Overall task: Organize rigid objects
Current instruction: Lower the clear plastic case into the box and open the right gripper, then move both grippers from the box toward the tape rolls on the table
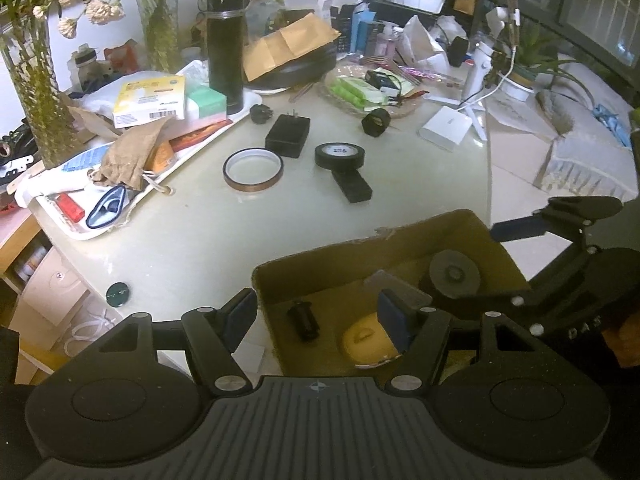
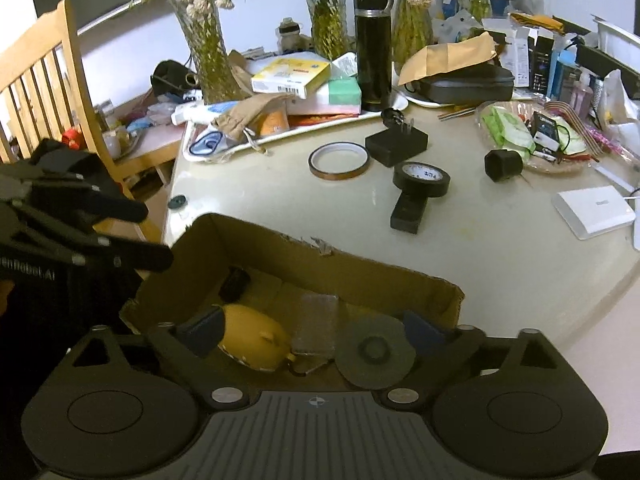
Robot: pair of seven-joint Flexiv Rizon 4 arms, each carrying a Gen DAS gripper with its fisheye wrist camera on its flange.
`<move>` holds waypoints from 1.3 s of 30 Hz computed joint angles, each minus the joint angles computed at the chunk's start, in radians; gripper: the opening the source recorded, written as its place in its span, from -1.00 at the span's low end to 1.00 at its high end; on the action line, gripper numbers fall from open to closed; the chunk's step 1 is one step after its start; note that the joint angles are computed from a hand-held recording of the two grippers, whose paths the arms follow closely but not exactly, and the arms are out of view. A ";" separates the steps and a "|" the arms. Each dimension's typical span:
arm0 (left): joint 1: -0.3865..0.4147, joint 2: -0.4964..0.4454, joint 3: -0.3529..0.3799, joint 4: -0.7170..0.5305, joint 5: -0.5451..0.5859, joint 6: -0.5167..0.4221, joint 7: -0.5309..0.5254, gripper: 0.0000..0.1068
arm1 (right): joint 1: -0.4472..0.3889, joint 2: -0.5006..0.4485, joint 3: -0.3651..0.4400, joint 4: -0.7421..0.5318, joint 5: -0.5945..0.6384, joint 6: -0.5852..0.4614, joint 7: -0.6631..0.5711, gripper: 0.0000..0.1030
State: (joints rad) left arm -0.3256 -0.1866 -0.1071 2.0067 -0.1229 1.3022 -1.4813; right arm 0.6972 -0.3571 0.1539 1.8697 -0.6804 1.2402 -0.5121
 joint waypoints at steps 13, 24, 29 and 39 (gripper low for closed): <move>-0.001 -0.018 0.021 -0.032 0.064 -0.025 -0.051 0.23 | 0.001 -0.002 -0.003 -0.015 0.018 -0.074 0.044 1.00; 0.001 -0.045 0.025 -0.057 0.074 -0.013 -0.062 0.23 | -0.019 0.000 -0.005 -0.022 0.011 -0.102 0.100 1.00; 0.004 -0.058 0.023 -0.068 0.066 0.000 -0.054 0.23 | -0.024 -0.002 -0.009 -0.030 0.002 -0.114 0.108 1.00; 0.008 -0.088 0.021 -0.096 0.054 0.013 -0.038 0.23 | -0.038 -0.022 -0.019 -0.053 -0.002 -0.104 0.101 1.00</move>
